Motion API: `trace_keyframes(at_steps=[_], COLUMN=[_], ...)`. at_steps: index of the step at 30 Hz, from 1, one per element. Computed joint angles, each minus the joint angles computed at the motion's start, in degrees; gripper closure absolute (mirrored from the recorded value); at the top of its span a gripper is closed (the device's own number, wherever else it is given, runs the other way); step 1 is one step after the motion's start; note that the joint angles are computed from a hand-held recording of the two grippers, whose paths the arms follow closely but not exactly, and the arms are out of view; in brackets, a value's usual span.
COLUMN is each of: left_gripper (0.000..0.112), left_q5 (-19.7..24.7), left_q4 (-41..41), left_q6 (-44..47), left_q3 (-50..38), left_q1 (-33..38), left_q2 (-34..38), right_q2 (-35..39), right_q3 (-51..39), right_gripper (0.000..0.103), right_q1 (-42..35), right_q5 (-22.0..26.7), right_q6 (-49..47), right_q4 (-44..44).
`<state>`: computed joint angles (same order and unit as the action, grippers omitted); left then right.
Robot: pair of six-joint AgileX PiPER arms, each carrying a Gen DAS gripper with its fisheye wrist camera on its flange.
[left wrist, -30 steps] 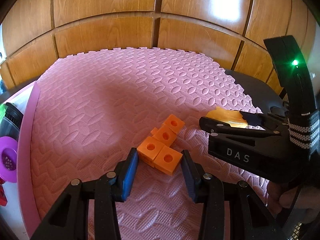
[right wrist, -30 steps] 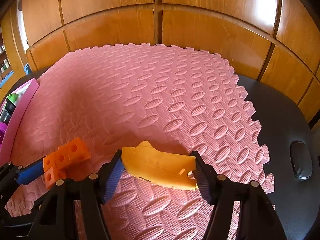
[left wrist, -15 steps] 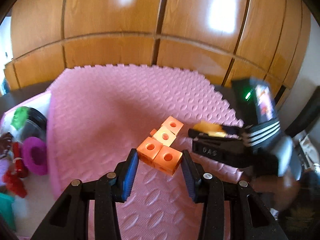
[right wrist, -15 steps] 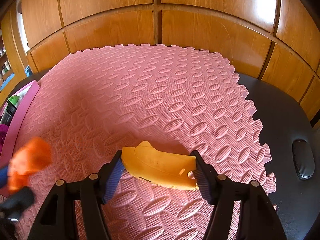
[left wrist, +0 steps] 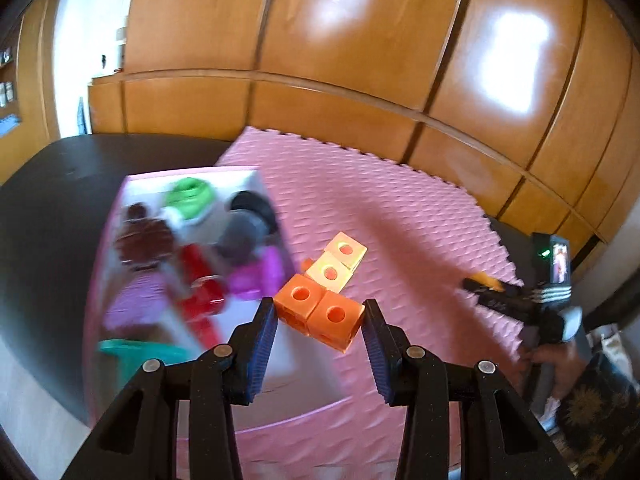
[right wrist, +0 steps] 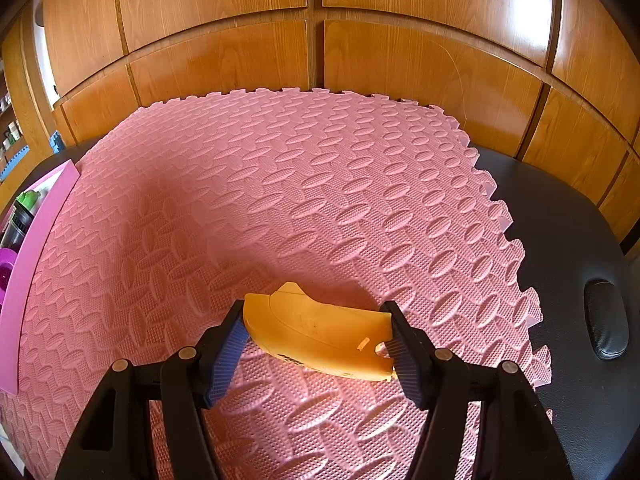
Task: Organize rigid objects
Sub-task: 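Carry the orange cubes into the tray and open the left gripper, then carry the yellow block with the right gripper over the tray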
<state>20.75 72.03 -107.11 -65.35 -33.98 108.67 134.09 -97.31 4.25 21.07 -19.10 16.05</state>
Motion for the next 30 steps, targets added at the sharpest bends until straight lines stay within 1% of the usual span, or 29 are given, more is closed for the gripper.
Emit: trace_keyframes(at_steps=[4,5,7,10,11,12,14,17,20,23,28,29,30], left_gripper=[0.069,0.069,0.069,0.069,0.069,0.069,0.068,0.068,0.067,0.066,0.066,0.066,0.066], left_q5=[-1.94,-1.58,-1.89,-3.33,-3.07,-2.9,-4.08,-3.58,-3.41,-2.41,0.92,2.1,4.28], left_q4=[5.57,6.25,5.98,6.8,6.72,6.0,4.82,3.58,4.84,6.77,8.77,8.12,5.9], left_q6=[-4.85,-5.36,-4.31,-5.37,-5.34,-4.48,-3.05,-1.87,-3.49,-5.52,-9.05,-9.15,-7.77], left_q3=[5.7,6.3,7.53,8.63,8.75,8.57,8.4,8.05,8.7,9.54,10.58,10.56,10.13], left_q1=[2.4,2.38,2.72,3.48,3.45,3.43,3.88,3.75,3.52,2.96,2.05,1.91,1.5], left_q2=[-0.94,-0.76,-0.32,0.7,1.04,1.52,2.18,2.61,2.05,0.89,-1.51,-1.87,-2.06], right_q2=[-0.03,-0.03,-0.02,-0.04,-0.03,-0.03,-0.05,-0.05,-0.04,-0.05,-0.05,-0.1,-0.13], right_q3=[0.02,0.02,0.01,0.0,-0.02,-0.02,-0.02,-0.07,-0.1,-0.08,-0.04,0.02,-0.01], right_gripper=[0.036,0.036,0.036,0.036,0.036,0.036,0.036,0.036,0.036,0.036,0.036,0.036,0.037], right_q1=[0.04,0.04,0.04,0.08,0.05,0.05,0.06,0.06,0.08,0.1,0.13,0.18,0.2], right_q5=[-0.01,-0.01,-0.02,-0.03,0.01,0.01,0.02,0.09,0.1,0.07,-0.01,-0.07,-0.07], right_q6=[0.18,0.18,0.21,0.42,0.35,0.35,0.36,0.46,0.55,0.64,0.76,1.05,1.3], right_q4=[-0.14,-0.14,-0.18,-0.4,-0.34,-0.34,-0.33,-0.43,-0.51,-0.59,-0.73,-1.05,-1.38])
